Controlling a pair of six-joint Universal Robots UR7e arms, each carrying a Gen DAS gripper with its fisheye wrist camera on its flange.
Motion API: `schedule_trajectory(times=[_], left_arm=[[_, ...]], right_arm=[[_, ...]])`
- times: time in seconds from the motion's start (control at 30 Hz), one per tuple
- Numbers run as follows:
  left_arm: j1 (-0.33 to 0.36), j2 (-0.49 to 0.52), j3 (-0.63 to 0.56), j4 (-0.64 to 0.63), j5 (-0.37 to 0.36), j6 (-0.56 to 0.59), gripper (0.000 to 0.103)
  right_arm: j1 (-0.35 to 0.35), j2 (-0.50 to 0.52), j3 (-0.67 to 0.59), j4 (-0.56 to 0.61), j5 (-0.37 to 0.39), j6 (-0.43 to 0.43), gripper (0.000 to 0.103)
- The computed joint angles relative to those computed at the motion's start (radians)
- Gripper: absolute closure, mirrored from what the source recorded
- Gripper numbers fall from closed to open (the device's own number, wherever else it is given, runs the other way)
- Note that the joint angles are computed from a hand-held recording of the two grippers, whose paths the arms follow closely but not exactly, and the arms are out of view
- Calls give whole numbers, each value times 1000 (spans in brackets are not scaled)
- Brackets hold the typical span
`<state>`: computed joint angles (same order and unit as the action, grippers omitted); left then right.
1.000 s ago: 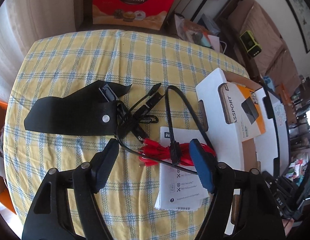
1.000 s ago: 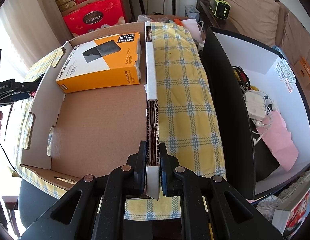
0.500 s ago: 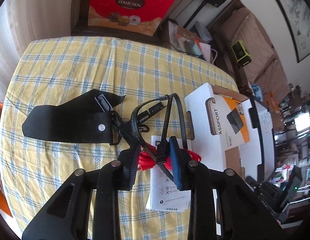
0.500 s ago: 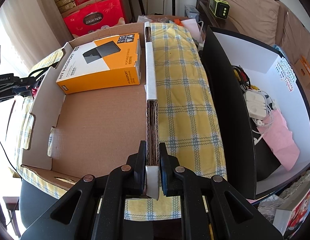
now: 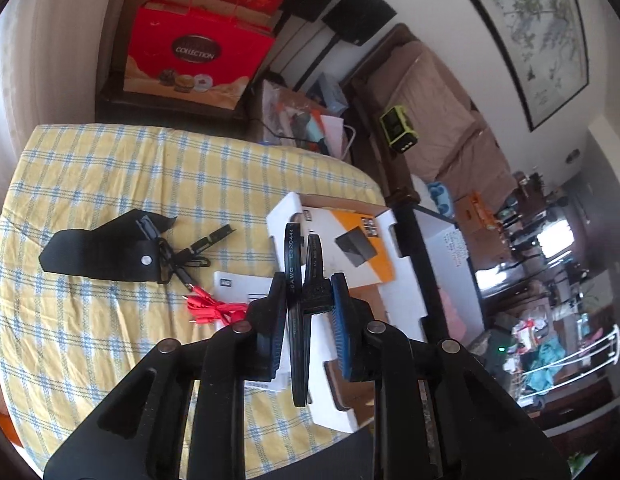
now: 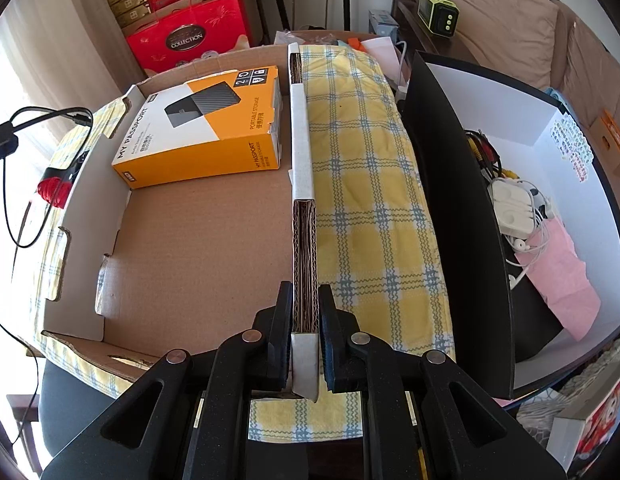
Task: Organize objects
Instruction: 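Carry the black cable into the tray with the left tool while the right tool holds the wall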
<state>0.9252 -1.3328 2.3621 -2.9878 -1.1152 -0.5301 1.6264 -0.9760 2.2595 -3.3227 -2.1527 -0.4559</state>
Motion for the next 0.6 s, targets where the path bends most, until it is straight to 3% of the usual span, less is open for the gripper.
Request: schedule_trajectory(times=[0.33,0.6], left_arm=[[15,81,-28,-50,-202,22,83],[11,236,-81,-86,-238,10,83]], right_arm=[[-2,1,1,-2,3,4,92],[-5,0,1,0,6,9,91]])
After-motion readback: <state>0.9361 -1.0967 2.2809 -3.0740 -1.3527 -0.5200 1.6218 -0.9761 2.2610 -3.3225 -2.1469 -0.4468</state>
